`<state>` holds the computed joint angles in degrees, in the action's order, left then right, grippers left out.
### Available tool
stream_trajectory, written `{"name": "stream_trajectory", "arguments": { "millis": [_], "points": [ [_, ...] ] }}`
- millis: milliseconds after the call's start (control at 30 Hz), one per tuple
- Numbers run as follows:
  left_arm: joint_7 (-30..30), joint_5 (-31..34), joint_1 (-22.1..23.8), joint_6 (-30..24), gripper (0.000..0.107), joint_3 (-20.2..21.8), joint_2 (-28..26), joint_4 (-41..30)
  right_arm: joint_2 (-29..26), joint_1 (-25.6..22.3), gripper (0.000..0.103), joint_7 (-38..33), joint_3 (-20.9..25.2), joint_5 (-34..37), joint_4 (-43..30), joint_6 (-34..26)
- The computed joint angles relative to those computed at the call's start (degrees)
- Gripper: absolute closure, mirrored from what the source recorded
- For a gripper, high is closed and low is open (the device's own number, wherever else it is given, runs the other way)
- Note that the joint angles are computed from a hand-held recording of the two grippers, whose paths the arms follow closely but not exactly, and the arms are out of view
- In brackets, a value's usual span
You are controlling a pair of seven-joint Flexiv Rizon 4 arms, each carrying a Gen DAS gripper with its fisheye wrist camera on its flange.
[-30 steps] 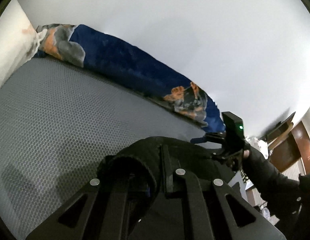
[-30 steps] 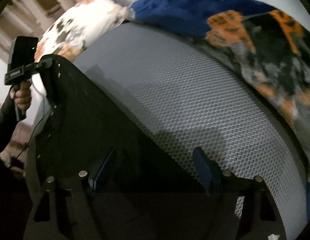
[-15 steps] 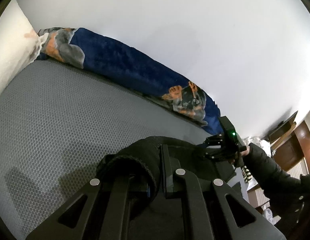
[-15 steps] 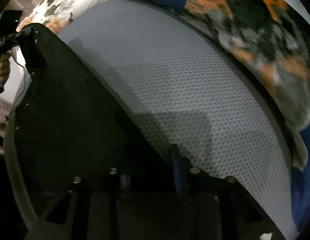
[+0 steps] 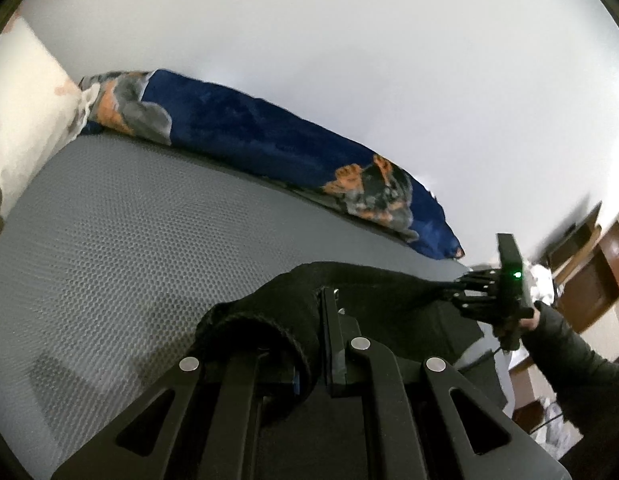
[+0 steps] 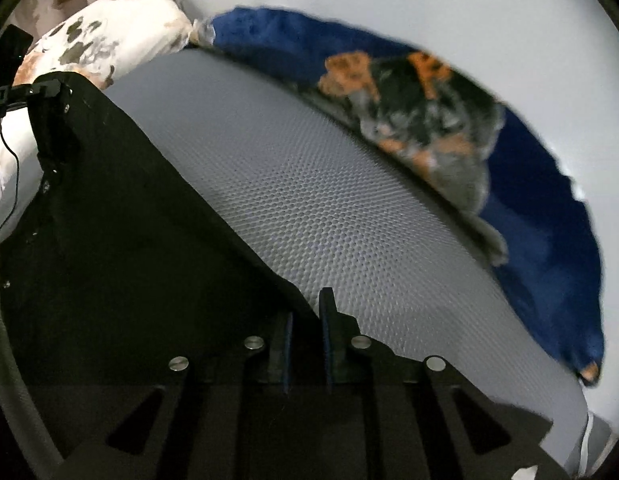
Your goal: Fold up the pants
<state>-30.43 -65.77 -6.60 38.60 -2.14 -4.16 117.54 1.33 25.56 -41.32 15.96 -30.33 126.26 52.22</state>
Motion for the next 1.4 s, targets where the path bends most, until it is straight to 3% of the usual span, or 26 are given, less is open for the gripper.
{"name": "stream_trajectory", "arguments": {
  "millis": [267,500,767,967,1033,1200,1267,1333,1400],
  "points": [
    [4.7,2.61,1.37,-9.04,0.099,4.31,8.44,5.94,11.52,4.46,0.095,12.41,7.62,1.66,4.14,-7.63],
    [6.83,9.12,3.66,-17.73,0.098,8.82,16.02,12.01,14.68,10.7,0.097,20.72,12.59,8.71,6.34,-8.72],
    [6.43,21.36,6.45,-19.39,0.095,10.96,21.45,18.86,10.88,15.35,0.097,32.21,14.31,10.83,11.35,-0.85],
    [5.97,30.53,7.59,-16.93,0.089,11.1,24.28,22.41,5.71,17.22,0.097,34.22,12.77,10.03,12.64,2.47],
    [5.65,32.51,7.71,-15.89,0.083,11.27,25.54,22.94,5.42,17.29,0.097,35.6,12.4,8.98,13.05,3.37],
    [4.36,35.3,7.61,-16.3,0.082,11.58,27.03,22.31,5.11,17.9,0.094,35.61,12.12,9.17,12.74,3.08],
    [3.65,37.6,7.77,-16.0,0.073,11.39,27.89,21.96,4.84,18.1,0.093,35.5,12.04,8.8,12.3,2.24],
    [2.43,40.75,8.11,-13.56,0.044,10.78,28.99,22.13,4.74,18.16,0.093,35.66,11.97,8.35,12.3,2.18],
    [1.46,42.56,8.47,-12.11,0.044,11.38,30.1,22.36,5.06,18.04,0.093,35.29,11.79,8.21,12.41,2.3]
  ]
}}
